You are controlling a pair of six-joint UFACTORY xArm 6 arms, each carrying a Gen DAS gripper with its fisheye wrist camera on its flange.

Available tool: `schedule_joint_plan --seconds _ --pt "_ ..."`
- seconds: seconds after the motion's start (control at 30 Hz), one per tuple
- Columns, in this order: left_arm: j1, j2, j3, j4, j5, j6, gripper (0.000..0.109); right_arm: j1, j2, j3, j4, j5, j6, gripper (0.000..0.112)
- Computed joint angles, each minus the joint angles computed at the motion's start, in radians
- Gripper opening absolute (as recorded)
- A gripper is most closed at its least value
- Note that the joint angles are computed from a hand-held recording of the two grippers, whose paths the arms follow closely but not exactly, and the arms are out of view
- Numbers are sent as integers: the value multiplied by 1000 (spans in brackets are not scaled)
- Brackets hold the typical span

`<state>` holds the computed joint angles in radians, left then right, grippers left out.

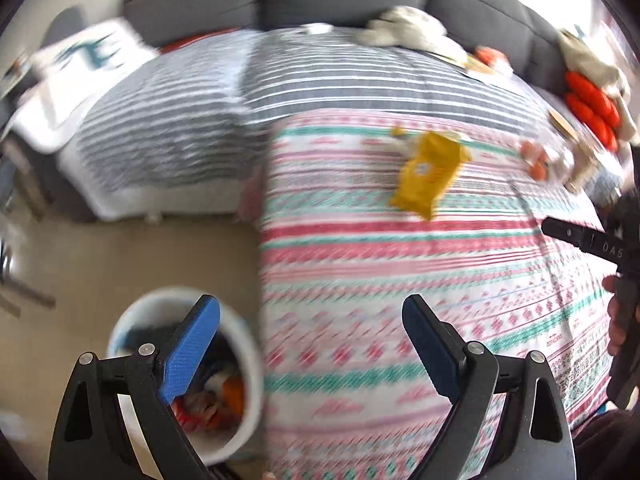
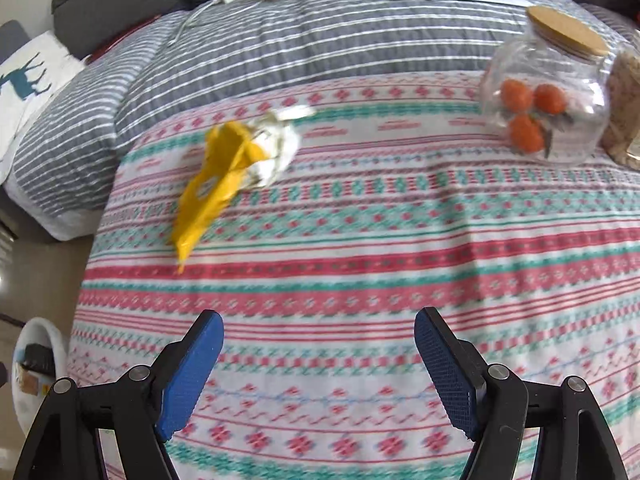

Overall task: Collect trash
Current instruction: 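Grasp the yellow wrapper with the left gripper while the right grasps the crumpled paper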

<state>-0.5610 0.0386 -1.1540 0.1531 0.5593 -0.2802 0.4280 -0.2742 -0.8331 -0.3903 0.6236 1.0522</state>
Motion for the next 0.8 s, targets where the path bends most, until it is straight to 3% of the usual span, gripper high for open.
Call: schedule_joint_plan --seconds 0.37,0.57,0.67,0.73,0.8 --pt "-83 471 -513 -227 40 243 94 -121 -99 105 6 6 -131 84" --pt "-99 641 -729 -241 70 246 86 -170 -122 145 66 -23 -158 84" --pt "-96 689 -798 -276 103 246 67 -181 -119 154 102 -26 -183 84" --pt "-93 695 -806 -296 109 248 32 -183 -120 158 112 -27 -191 84" --pt "-92 670 -763 -314 74 251 17 -183 -119 157 108 -23 -187 84"
